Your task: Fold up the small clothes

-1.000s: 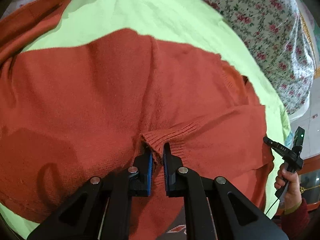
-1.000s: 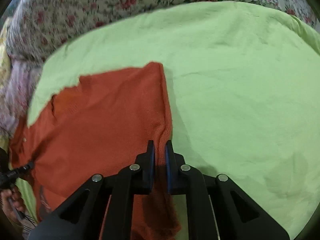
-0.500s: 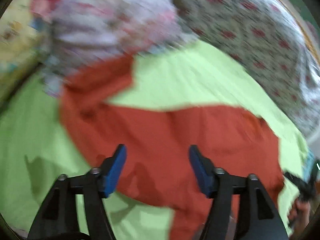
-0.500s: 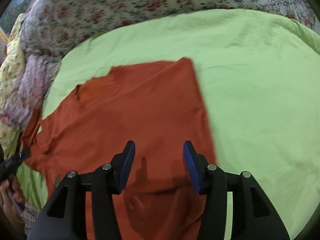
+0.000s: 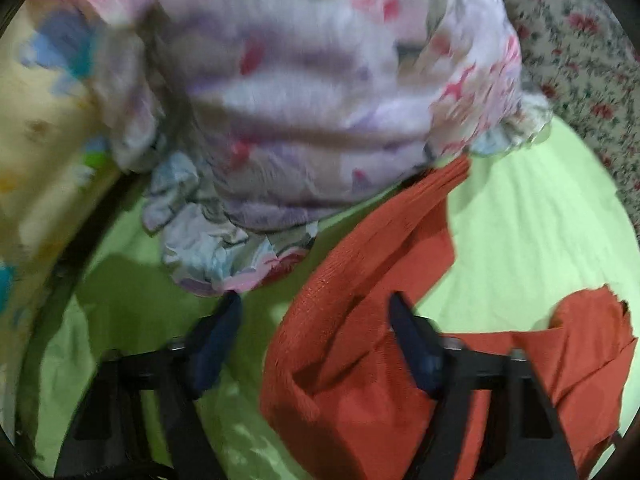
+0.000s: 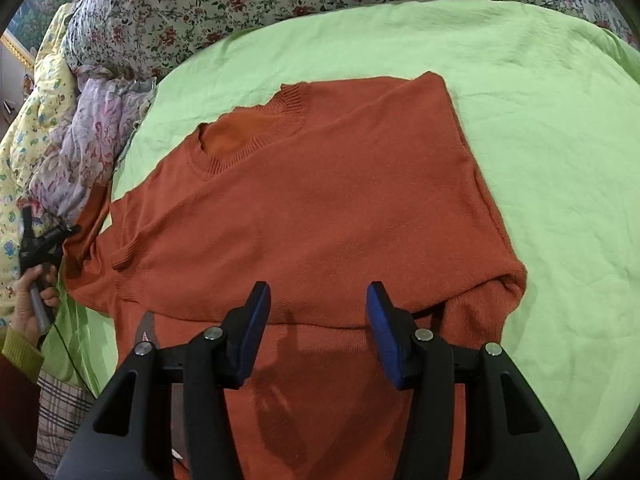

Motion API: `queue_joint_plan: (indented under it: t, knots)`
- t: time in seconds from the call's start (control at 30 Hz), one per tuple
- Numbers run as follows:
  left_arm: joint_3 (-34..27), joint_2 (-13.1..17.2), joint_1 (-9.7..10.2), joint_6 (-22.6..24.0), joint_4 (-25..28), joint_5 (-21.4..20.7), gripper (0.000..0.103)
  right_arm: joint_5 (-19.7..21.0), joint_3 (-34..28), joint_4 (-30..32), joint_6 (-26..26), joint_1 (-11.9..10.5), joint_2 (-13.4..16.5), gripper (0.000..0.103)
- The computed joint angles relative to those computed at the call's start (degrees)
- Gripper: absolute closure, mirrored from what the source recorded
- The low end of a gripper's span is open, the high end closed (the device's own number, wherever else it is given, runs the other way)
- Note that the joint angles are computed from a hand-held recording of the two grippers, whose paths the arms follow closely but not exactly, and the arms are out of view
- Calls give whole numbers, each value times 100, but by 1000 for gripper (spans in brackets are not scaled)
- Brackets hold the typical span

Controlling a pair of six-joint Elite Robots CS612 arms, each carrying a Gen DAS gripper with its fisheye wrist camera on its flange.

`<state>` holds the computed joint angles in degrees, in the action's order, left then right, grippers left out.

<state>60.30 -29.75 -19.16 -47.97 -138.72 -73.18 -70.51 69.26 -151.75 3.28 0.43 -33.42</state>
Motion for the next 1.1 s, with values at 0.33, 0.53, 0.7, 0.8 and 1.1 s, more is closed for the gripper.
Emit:
queue_joint_plan:
  t: [0.33, 0.53, 0.7, 0.8, 1.1]
  knots:
    - [570, -304, -257, 594, -1782, -323, 98, 54, 142, -193, 139, -59, -64, 52]
    - [214, -156, -640, 1021, -2502, -744, 98, 242, 185, -319, 384, -119, -57, 52]
    - [-508, 246, -1003, 1592, -2659, -1255, 98, 241, 299, -476, 526, -197, -105, 52]
    - [-961, 527, -1170, 1821, -2528, -1668, 98, 231, 395, -567, 638, -268, -144, 52]
    - [-2046, 1291, -1480, 2547, -1443, -2080, 89, 306, 598, -666, 899, -455, -200, 52]
